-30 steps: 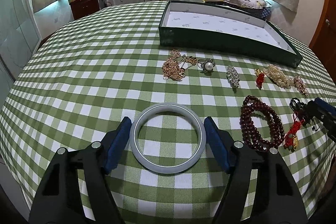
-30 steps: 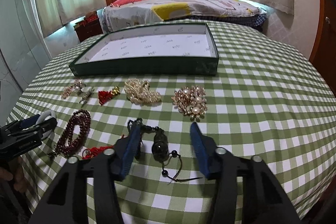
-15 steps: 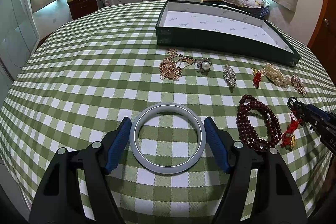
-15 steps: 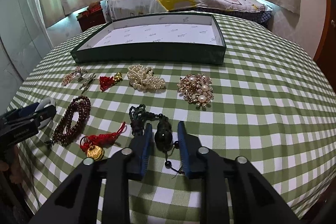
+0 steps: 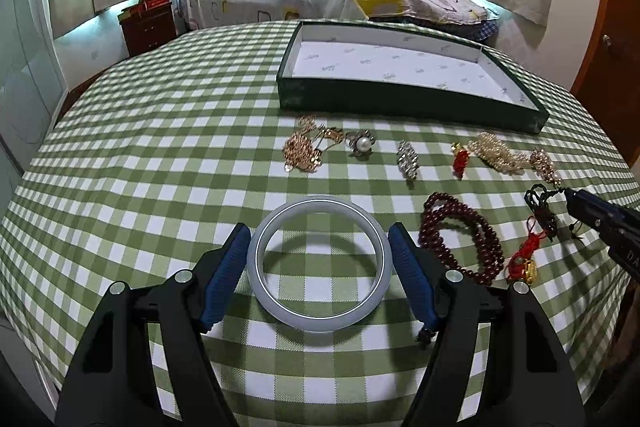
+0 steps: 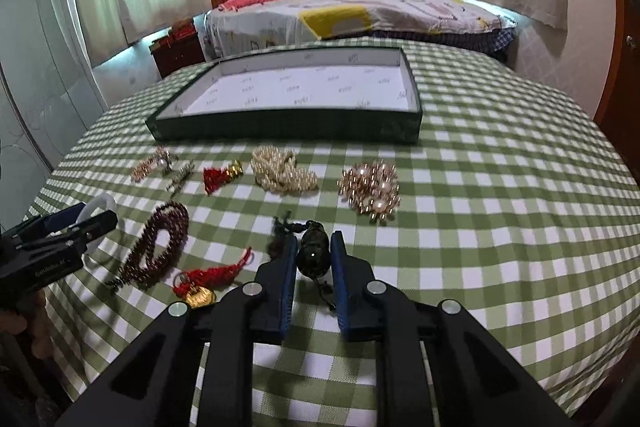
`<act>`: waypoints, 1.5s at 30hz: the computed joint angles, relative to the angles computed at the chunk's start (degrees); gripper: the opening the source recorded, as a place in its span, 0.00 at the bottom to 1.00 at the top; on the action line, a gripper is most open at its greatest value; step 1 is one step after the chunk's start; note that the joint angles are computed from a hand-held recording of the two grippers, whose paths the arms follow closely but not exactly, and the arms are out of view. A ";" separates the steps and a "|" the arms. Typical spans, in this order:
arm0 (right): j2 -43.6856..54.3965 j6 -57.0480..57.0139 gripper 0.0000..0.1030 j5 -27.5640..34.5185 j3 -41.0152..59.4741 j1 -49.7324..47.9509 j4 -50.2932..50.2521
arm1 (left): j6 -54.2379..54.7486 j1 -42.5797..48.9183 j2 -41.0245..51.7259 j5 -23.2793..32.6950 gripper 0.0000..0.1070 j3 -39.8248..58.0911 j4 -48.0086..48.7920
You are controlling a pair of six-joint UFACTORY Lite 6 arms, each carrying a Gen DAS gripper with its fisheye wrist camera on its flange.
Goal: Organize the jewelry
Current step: 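Close left tool on the white bangle while right tool closes on the black pendant, then carry both items into the green box and open left tool to release the bangle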
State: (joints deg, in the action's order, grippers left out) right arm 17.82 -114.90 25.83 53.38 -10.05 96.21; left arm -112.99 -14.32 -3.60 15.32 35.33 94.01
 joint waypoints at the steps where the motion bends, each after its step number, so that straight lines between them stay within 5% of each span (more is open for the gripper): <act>1: -0.81 -0.36 0.17 0.35 -0.36 -0.18 0.44 | 1.25 -0.19 -0.49 0.06 0.65 0.22 -1.15; 15: -7.06 1.77 0.17 3.84 2.73 -0.69 1.67 | 21.03 2.64 -1.39 -4.17 0.65 9.34 -20.11; 24: 2.33 8.66 0.17 3.10 19.07 0.97 -0.17 | 33.81 4.74 9.73 -4.54 0.65 26.78 -29.87; 30: 13.96 17.70 0.17 1.20 35.71 3.16 -5.86 | 55.49 6.52 23.67 -4.21 0.65 45.59 -49.59; 36: 29.34 34.85 0.17 -0.77 53.74 4.99 -21.31 | 75.30 7.16 40.45 -1.42 0.65 62.92 -68.06; 45: 44.97 62.48 0.17 1.08 72.18 6.43 -48.54 | 87.51 9.09 56.84 5.42 0.65 78.76 -78.97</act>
State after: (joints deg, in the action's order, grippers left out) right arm 62.80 -52.42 26.91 125.56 -3.62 47.67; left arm -25.48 -5.23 53.24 20.74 114.09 15.04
